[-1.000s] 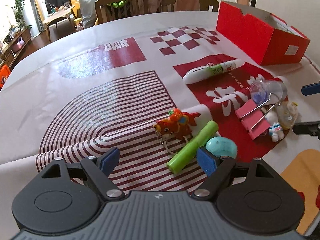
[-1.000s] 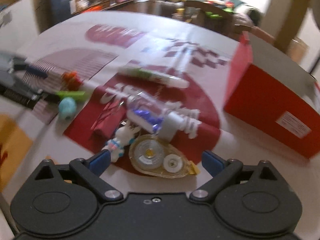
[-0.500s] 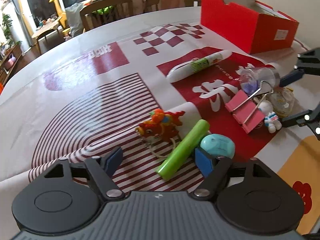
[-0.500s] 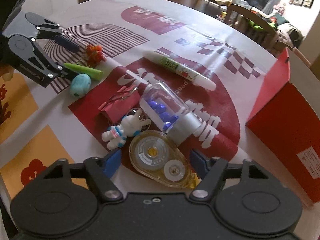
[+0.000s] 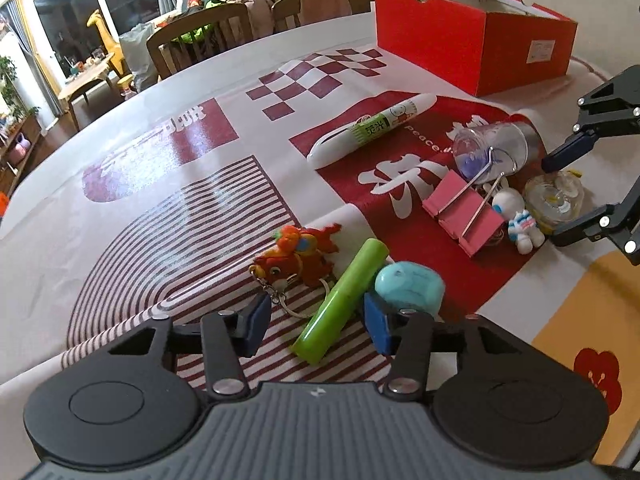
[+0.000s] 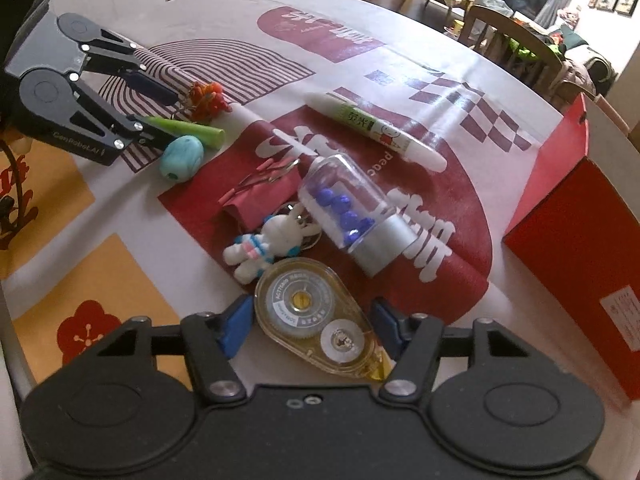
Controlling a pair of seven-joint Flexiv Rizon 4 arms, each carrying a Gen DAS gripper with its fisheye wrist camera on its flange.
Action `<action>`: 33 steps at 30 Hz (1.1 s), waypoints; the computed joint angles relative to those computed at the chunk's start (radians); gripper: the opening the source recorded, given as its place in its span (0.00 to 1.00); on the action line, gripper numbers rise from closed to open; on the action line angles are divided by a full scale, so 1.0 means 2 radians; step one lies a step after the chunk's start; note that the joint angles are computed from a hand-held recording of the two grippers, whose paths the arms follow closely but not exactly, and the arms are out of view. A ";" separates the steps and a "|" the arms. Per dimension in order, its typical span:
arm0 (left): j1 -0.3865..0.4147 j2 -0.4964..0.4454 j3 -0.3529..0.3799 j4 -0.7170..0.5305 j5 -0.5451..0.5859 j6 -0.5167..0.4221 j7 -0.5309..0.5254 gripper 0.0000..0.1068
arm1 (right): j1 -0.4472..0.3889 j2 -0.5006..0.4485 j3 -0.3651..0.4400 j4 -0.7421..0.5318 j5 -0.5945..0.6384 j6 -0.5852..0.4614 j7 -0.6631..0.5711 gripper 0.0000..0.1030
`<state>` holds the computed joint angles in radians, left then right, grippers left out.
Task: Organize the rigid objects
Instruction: 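Move the right tool toward the correction tape while the left tool nears the green stick, then grasp the green glue stick with the left tool while the right tool grasps the correction tape, then carry the green stick with the left tool while the right tool carries the tape into the shoebox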
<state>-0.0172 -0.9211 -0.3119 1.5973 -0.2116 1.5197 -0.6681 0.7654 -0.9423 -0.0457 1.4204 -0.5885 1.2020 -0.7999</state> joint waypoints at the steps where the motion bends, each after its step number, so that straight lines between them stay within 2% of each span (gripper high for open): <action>1: 0.001 0.002 0.000 0.005 0.002 0.004 0.001 0.47 | 0.004 0.001 -0.004 0.004 -0.001 0.003 0.007 0.62; 3: 0.004 0.006 -0.004 0.014 0.007 0.010 0.005 0.42 | 0.013 0.005 -0.015 0.012 -0.003 0.010 0.028 0.62; 8: 0.004 0.008 -0.006 0.023 0.023 0.022 0.017 0.39 | 0.033 0.009 -0.035 0.026 -0.017 0.018 0.076 0.62; 15: 0.010 0.007 -0.018 0.016 0.013 -0.002 0.027 0.18 | 0.042 0.014 -0.039 0.033 -0.033 0.013 0.122 0.62; 23: 0.006 0.011 -0.019 0.026 0.019 0.015 0.042 0.15 | 0.059 0.027 -0.052 0.047 -0.055 -0.014 0.197 0.61; 30: -0.002 0.018 -0.006 0.018 0.005 0.010 0.018 0.14 | 0.061 0.059 -0.063 0.074 -0.103 -0.037 0.273 0.61; 33: 0.003 0.022 -0.013 0.017 0.000 0.008 0.011 0.14 | 0.057 0.074 -0.065 0.085 -0.135 -0.041 0.299 0.61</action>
<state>-0.0105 -0.8771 -0.3385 1.6308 -0.2121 1.5357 -0.6459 0.8793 -0.7934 -0.1766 1.5913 -0.8578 1.1193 -0.2021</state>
